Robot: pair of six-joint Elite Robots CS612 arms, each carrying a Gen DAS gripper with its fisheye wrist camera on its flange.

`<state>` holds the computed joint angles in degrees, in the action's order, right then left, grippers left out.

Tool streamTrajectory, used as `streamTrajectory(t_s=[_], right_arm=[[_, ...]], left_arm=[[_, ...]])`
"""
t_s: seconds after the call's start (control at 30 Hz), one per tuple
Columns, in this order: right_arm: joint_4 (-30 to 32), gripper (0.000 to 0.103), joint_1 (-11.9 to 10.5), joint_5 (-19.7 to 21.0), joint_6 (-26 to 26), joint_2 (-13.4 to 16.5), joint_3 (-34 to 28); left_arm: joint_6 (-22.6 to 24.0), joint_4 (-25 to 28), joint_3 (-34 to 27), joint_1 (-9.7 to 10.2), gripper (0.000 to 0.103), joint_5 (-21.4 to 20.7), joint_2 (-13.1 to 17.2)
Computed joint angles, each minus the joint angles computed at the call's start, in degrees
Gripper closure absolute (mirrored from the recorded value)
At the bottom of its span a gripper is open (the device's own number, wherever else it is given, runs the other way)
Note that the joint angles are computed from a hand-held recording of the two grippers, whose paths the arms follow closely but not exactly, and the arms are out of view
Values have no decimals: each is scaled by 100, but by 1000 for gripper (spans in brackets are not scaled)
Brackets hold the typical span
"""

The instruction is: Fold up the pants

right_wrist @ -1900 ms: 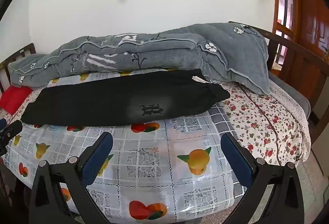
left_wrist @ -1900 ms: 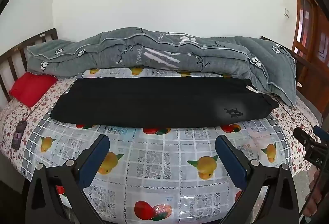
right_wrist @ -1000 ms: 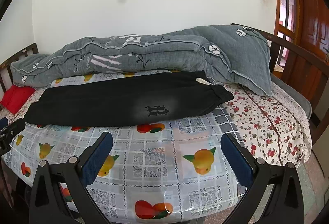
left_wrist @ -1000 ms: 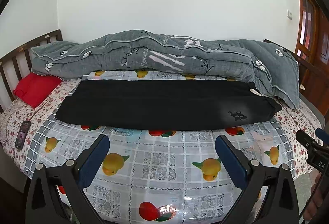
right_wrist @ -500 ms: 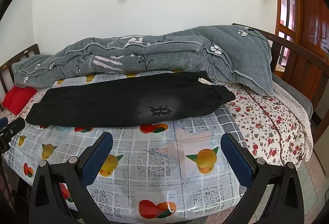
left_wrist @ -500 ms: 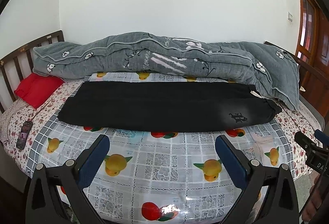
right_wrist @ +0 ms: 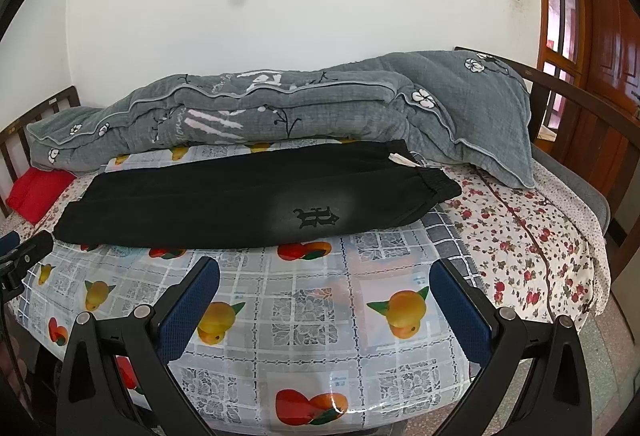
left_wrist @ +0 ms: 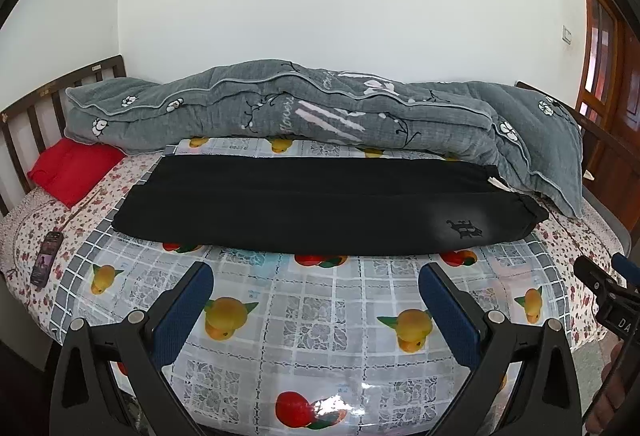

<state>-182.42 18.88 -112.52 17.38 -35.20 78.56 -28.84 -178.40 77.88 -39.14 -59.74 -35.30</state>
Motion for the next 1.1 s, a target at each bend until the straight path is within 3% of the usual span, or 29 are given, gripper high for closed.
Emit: streamTrajectory(t_s=[1.1], right_arm=[[-169,0,17,5,-104,-26,66]], left_arm=[[105,-172,-65,-24,0,67,70]])
